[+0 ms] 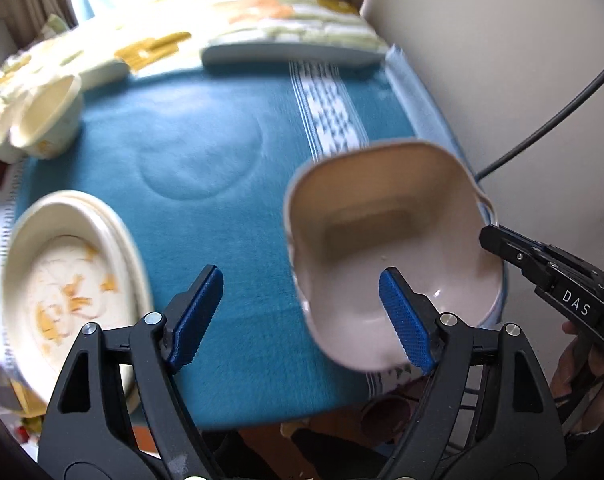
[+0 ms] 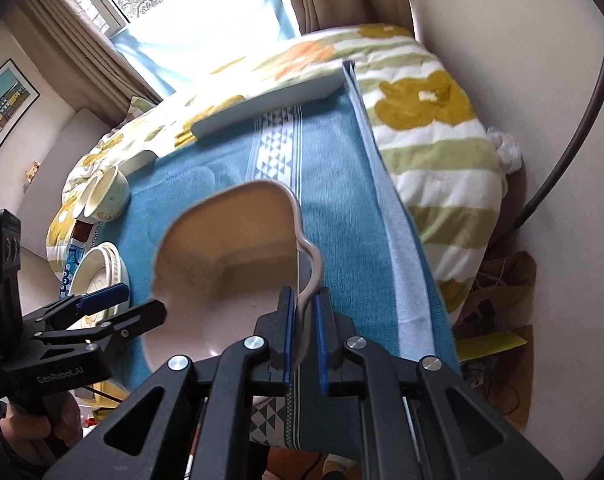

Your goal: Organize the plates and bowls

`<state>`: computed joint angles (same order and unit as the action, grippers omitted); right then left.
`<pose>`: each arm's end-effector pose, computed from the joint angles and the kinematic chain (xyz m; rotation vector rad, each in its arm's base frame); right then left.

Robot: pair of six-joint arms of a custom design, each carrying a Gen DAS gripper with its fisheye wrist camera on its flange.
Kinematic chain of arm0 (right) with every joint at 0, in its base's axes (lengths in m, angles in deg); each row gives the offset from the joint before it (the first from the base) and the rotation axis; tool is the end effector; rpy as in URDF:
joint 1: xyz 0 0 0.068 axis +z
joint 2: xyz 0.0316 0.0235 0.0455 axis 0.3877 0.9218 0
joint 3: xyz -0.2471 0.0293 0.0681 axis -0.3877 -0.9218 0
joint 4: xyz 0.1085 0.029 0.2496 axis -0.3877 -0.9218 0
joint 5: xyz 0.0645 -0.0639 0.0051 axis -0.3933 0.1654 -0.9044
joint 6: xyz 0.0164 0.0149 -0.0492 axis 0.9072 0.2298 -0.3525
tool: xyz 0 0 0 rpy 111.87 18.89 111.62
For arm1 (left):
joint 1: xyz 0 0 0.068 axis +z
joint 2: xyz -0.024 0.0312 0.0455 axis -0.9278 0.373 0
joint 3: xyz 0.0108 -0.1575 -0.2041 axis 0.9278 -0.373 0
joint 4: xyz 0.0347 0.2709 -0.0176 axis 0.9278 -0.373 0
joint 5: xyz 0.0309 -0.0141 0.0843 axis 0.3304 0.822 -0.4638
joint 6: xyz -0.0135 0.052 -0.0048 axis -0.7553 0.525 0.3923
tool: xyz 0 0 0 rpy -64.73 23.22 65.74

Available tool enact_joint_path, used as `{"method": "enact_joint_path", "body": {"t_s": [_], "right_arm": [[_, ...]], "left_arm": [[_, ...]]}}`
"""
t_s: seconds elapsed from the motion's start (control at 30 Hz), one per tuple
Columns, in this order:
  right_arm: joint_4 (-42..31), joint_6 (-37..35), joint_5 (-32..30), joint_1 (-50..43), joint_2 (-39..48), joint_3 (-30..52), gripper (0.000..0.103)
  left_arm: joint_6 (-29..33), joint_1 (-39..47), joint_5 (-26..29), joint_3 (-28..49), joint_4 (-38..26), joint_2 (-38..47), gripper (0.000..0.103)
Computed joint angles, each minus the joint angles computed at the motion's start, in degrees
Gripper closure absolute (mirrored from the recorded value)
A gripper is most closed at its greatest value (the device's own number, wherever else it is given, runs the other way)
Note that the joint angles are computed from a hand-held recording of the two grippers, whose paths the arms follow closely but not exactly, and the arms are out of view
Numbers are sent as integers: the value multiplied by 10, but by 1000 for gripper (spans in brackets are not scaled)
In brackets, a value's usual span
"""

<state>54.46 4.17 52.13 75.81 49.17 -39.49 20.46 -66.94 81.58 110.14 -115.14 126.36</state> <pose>0.1421 0.1705 0.1631 0.2453 2.5597 0.3565 0.2275 -0.0063 0.1575 0.4188 2.6834 -0.3490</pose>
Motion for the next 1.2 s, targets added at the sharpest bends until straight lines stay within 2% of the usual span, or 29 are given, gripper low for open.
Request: {"method": "enact_joint_path", "body": {"t_s": [0.1,0.17,0.2,0.3,0.4,0.47,0.5,0.57,0.63,0.67,0.73,0.77,0.83,0.93,1.03,1.2], "right_arm": [[-69,7,61,46,-29,44,94],[-84,6,86,56,-13,63,94],[-88,5,72,42,15,72,94],[-32,7,16,13,21,35,94],[-33,21,42,50,-11,28,94],[-62,17,69,79,-7,55,93],[-81,18,88,96,-5,73,87],[-99,10,127,128,-12,99,63],[-92,-18,165,150,-20,121,6],[-87,-32,188,164,-21,134,0],[-65,-75,225,185,-13,156,0],[-46,-101,238,191,-6,166,0],[-10,-148,233,188,20,189,0],[7,-196,227,176,86,247,0],[3,-224,178,146,159,320,0],[21,-232,112,85,303,443,0]], "left_arm": [[27,47,23,0,-60,-116,24],[34,73,35,9,-91,-161,14],[35,83,43,15,-102,-165,9],[61,127,69,27,-137,-172,9],[89,164,71,18,-139,-222,9],[104,199,91,15,-138,-253,9],[115,224,115,20,-143,-262,9],[143,287,183,39,-165,-275,9],[165,355,249,60,-181,-290,3],[171,388,284,70,-183,-293,1],[187,466,364,91,-183,-290,0],[189,493,386,102,-179,-282,0],[195,511,382,128,-173,-257,0],[201,511,328,162,-150,-198,0],[209,505,285,220,-145,-88,0],[146,488,221,303,-77,74,0]]}}
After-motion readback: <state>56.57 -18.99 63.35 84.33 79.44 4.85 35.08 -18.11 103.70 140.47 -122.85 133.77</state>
